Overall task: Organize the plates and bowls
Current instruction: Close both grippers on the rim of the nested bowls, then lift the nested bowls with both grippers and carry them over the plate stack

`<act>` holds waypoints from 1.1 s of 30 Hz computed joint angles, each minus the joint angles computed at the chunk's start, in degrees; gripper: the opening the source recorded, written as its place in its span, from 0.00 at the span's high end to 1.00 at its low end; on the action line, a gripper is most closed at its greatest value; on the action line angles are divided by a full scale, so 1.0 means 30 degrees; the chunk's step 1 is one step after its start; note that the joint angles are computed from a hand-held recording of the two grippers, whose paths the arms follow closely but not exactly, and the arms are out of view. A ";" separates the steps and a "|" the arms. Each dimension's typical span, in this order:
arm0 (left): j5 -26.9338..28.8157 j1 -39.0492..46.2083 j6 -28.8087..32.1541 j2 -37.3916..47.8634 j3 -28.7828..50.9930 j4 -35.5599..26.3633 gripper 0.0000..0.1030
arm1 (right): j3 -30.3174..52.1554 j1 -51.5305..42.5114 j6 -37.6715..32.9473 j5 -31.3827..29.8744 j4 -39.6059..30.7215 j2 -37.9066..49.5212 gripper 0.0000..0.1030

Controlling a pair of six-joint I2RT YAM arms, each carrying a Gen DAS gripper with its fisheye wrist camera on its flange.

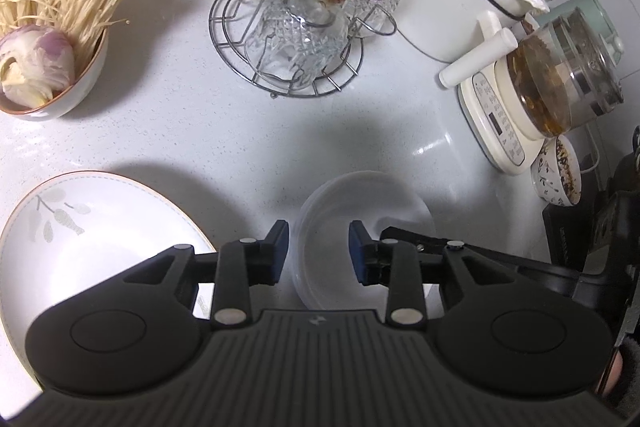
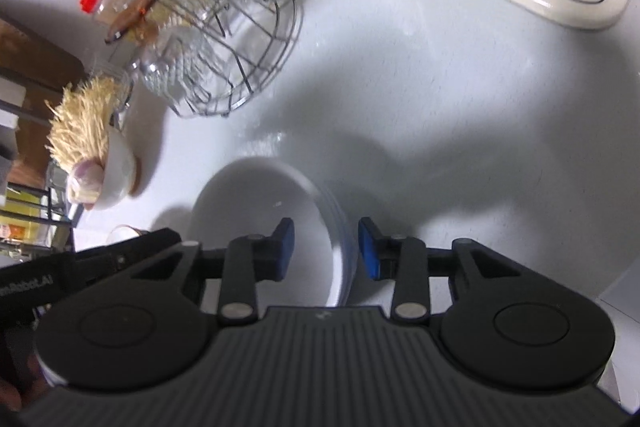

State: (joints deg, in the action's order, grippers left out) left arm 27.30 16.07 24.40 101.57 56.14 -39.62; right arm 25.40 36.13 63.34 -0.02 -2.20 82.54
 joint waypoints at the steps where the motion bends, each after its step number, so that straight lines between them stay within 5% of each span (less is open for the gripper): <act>1: -0.0027 -0.0072 0.0067 -0.0052 -0.0035 0.0005 0.63 | 0.0163 0.0150 0.0224 0.0135 -0.0216 0.0152 0.67; 12: -0.0915 -0.0540 -0.0125 -0.0409 -0.0390 0.0278 0.63 | -0.0729 -0.0189 0.1373 -0.0749 0.1249 0.0994 0.82; 28: -0.1502 -0.3787 0.0165 -0.0093 -0.0497 0.0512 0.63 | -0.2835 -0.0678 0.2565 0.0551 -0.0635 -0.2922 0.84; 33: -0.1661 -0.4966 -0.0104 0.0576 -0.0368 0.0892 0.56 | -0.3484 -0.0934 0.2871 0.0843 -0.1086 -0.3960 0.84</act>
